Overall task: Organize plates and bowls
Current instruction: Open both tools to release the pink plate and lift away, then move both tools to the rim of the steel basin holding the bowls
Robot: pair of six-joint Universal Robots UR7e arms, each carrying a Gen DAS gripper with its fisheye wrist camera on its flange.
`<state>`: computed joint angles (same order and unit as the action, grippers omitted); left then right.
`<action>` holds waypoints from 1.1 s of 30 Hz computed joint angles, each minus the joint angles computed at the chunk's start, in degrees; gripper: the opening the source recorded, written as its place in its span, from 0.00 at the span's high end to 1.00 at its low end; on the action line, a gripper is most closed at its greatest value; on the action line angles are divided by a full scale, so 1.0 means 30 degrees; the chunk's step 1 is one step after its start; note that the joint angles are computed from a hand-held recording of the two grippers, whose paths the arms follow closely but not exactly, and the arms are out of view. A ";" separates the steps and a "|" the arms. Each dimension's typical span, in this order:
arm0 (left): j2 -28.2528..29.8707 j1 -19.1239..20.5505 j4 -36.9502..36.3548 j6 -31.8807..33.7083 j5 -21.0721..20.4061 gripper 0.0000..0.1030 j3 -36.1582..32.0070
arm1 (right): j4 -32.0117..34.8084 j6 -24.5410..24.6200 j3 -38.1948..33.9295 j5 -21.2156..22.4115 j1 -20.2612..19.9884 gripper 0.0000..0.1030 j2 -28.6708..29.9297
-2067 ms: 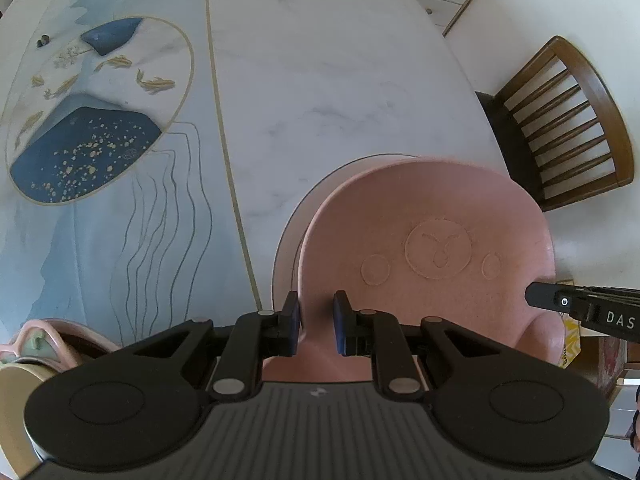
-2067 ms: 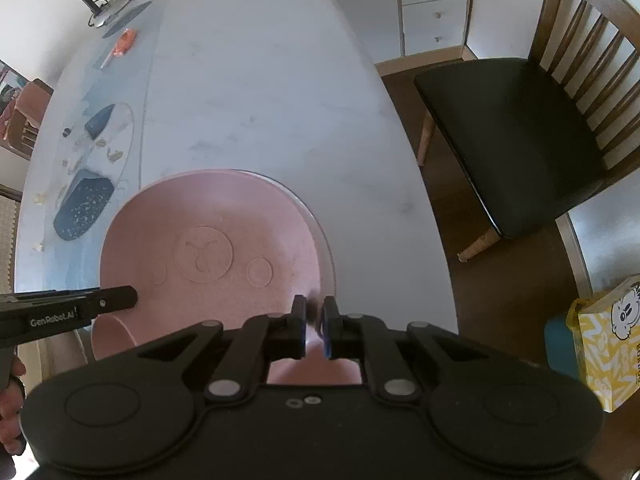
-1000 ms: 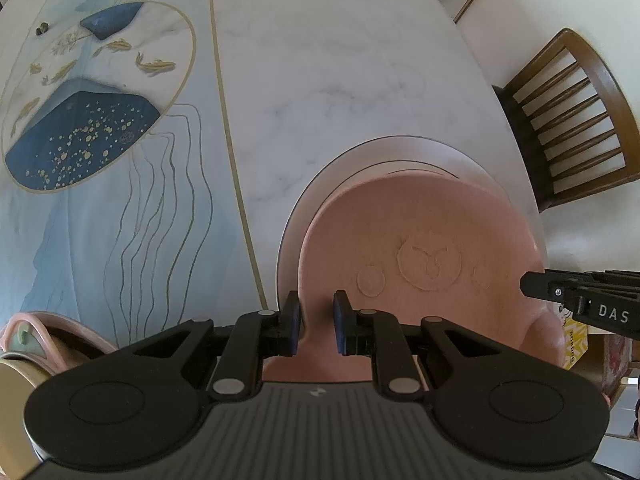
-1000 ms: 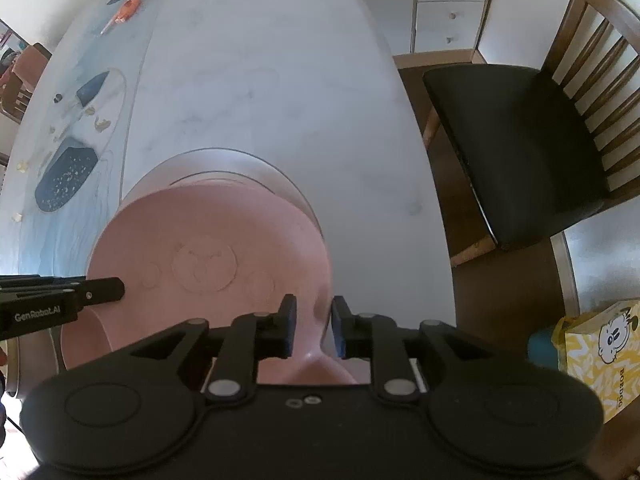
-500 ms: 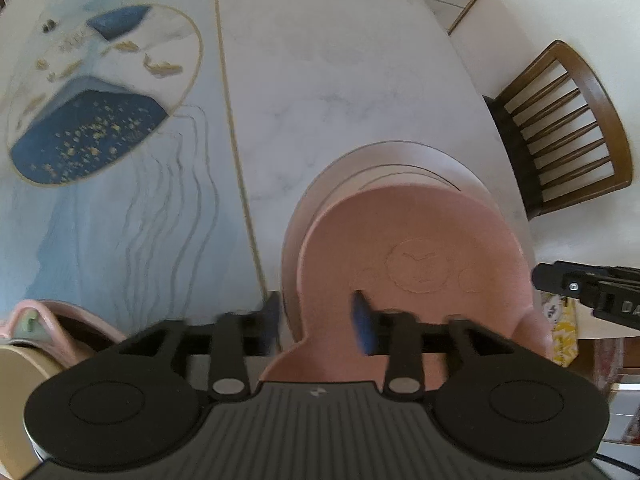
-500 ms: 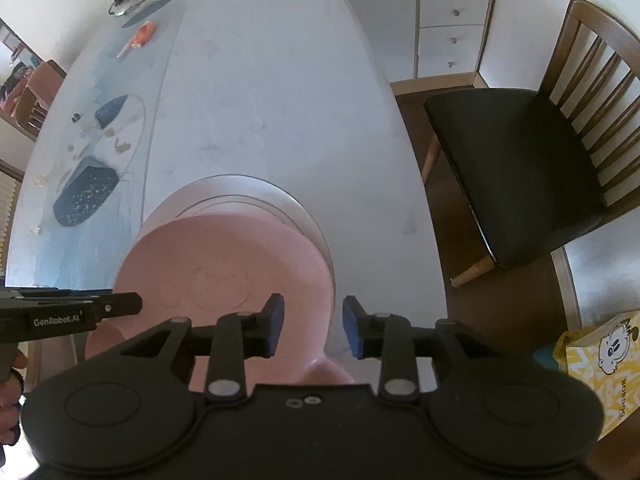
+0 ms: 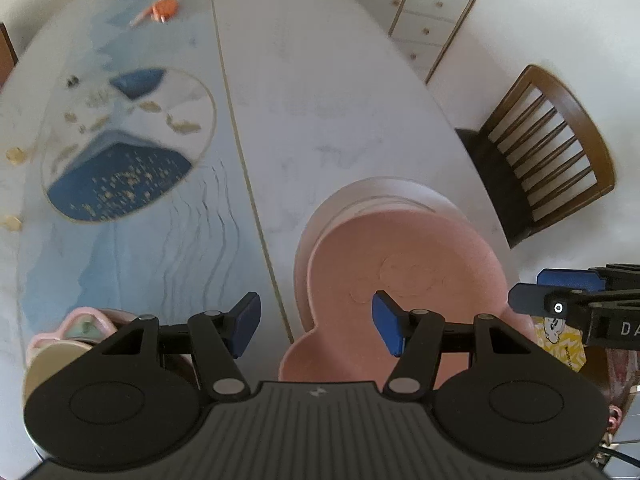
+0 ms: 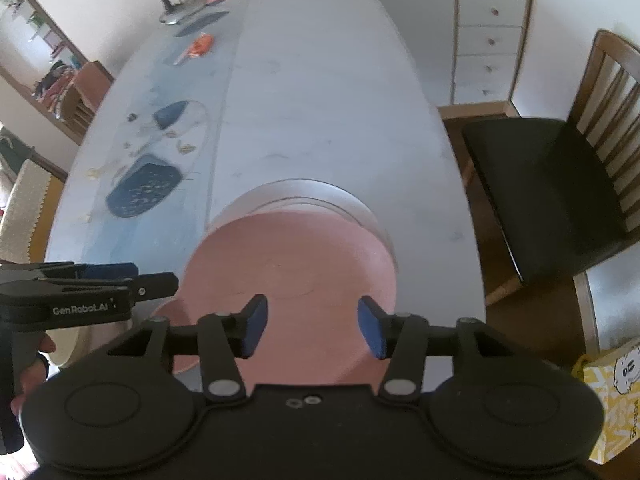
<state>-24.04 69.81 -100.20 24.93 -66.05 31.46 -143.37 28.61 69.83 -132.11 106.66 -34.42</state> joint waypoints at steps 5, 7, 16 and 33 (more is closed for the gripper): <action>-0.1378 0.0045 -0.1843 0.0878 -0.0391 0.41 0.1659 | -0.0638 -0.1348 -0.0908 0.0060 0.0545 0.35 0.0650; -0.1835 0.0109 -0.2329 0.1026 -0.0598 0.41 0.2122 | -0.0961 -0.1891 -0.1290 0.0269 0.0713 0.30 0.0936; -0.3664 0.0738 -0.4778 0.1705 -0.1432 0.25 0.3526 | -0.1339 -0.4714 -0.3926 0.0731 0.1459 0.14 0.2912; -0.3653 0.3036 -0.4778 0.0316 0.0734 0.25 0.0791 | 0.4036 -0.7692 -1.2460 0.3046 0.1081 0.18 0.8236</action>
